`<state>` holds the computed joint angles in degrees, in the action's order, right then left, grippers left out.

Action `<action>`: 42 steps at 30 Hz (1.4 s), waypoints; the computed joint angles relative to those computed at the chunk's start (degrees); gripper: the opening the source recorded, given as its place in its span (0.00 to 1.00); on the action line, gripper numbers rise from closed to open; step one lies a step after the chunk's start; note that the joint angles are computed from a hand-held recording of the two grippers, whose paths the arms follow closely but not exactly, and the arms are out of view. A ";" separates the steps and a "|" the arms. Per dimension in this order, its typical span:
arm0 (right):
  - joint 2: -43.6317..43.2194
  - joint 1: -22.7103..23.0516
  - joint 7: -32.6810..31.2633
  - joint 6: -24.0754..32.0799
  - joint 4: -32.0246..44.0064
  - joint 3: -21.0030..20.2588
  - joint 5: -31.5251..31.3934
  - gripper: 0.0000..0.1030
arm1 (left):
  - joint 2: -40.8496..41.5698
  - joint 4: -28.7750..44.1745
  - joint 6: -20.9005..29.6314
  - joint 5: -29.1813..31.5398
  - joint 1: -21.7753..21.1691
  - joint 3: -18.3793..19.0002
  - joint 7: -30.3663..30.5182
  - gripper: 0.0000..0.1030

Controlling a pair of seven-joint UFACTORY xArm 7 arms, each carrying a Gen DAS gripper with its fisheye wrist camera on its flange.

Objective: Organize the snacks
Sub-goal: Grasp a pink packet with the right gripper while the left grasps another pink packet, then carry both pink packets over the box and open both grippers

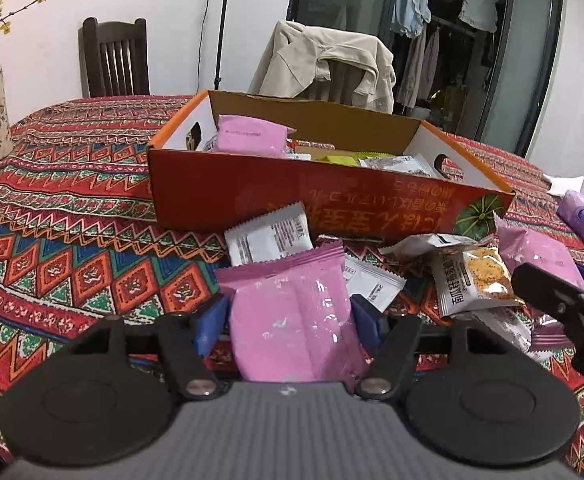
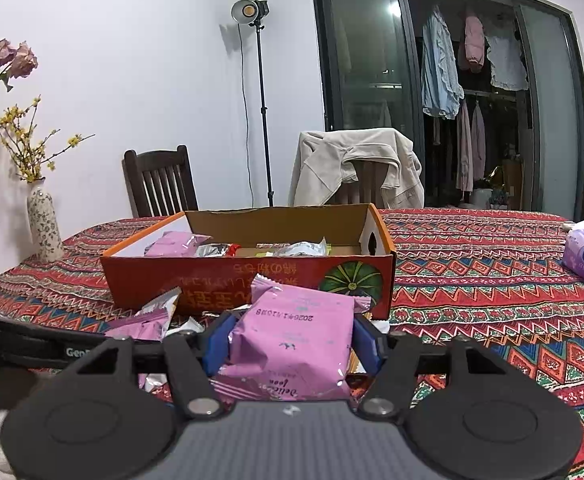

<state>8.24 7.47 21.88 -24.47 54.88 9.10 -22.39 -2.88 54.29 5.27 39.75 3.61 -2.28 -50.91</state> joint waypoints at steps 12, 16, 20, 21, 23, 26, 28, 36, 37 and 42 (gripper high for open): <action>-1.14 0.91 -1.61 -0.63 -0.33 -0.79 1.32 0.61 | -3.73 -2.08 -5.92 4.54 4.87 -2.55 -1.27 0.63; -0.89 0.97 -2.02 -0.05 1.54 -0.85 1.61 0.61 | -3.89 0.07 -7.16 9.91 10.17 -7.00 -5.11 0.62; 0.11 0.95 -2.56 0.74 4.94 -0.63 2.14 0.61 | -2.47 5.02 -7.23 19.00 13.26 -9.40 -13.11 0.62; 0.40 0.92 -2.74 0.94 5.77 -0.55 2.30 0.61 | -1.90 6.25 -7.06 20.23 12.89 -9.05 -14.08 0.62; 1.34 1.59 -4.32 1.45 7.91 -0.78 3.82 0.61 | -0.58 8.96 -6.58 23.32 12.16 -8.31 -16.54 0.62; 3.14 1.51 -5.45 2.80 11.65 -0.28 4.82 0.61 | 1.35 13.00 -5.37 26.84 10.38 -6.92 -19.53 0.62; 4.87 1.44 -6.14 4.24 14.79 0.23 5.39 0.61 | 2.86 15.64 -4.72 27.51 8.90 -5.75 -20.03 0.62; 13.34 4.45 -12.63 10.72 29.16 -0.61 12.00 0.61 | 10.51 27.09 -1.57 28.61 2.60 -0.33 -21.20 0.62; 14.77 5.05 -13.32 11.75 31.52 -0.92 12.94 0.61 | 11.64 28.68 -1.25 29.40 1.67 0.62 -22.17 0.62; 21.78 9.62 -15.95 15.46 42.07 -4.98 17.03 0.61 | 16.91 34.73 0.10 27.67 -1.44 4.50 -22.51 0.62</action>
